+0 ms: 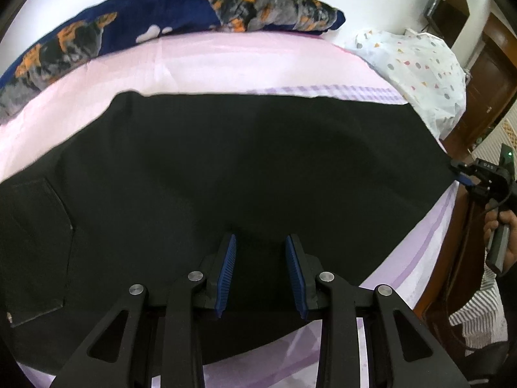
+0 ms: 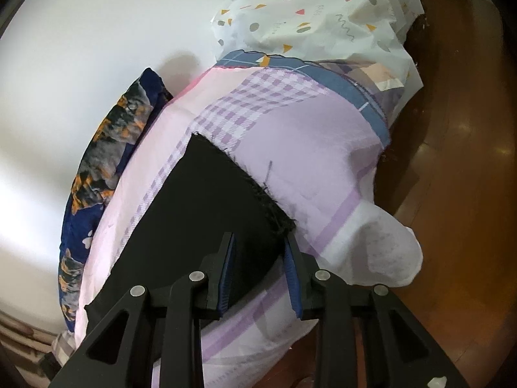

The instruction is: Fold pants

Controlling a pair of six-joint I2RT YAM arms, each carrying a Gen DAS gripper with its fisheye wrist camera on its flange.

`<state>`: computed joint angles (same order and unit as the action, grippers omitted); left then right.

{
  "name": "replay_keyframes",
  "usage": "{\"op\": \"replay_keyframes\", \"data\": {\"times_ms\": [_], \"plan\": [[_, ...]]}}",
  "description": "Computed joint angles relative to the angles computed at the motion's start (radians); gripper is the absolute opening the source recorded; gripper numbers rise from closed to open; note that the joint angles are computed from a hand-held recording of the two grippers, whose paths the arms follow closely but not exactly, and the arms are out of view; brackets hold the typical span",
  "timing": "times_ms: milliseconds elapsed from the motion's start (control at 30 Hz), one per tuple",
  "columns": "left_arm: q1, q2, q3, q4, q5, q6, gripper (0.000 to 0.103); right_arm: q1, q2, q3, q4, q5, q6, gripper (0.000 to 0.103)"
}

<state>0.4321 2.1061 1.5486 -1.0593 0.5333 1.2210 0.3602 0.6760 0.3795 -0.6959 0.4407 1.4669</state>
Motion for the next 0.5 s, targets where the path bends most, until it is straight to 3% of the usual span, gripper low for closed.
{"op": "replay_keyframes", "data": {"times_ms": [67, 133, 300, 500], "plan": [[0.005, 0.008, 0.011, -0.010, 0.011, 0.002, 0.034, -0.008, 0.031, 0.009, 0.012, -0.004, -0.017, 0.012], [0.007, 0.015, 0.020, -0.016, 0.017, 0.003, 0.034, -0.028, 0.031, 0.010, 0.023, -0.023, -0.041, 0.009], [0.011, 0.030, 0.046, -0.035, 0.026, -0.011, 0.034, 0.007, 0.041, 0.066, 0.053, -0.012, -0.055, 0.008], [0.056, 0.117, 0.232, -0.165, 0.081, -0.073, 0.034, 0.080, 0.307, 0.239, 0.263, -0.049, -0.156, 0.008]]}}
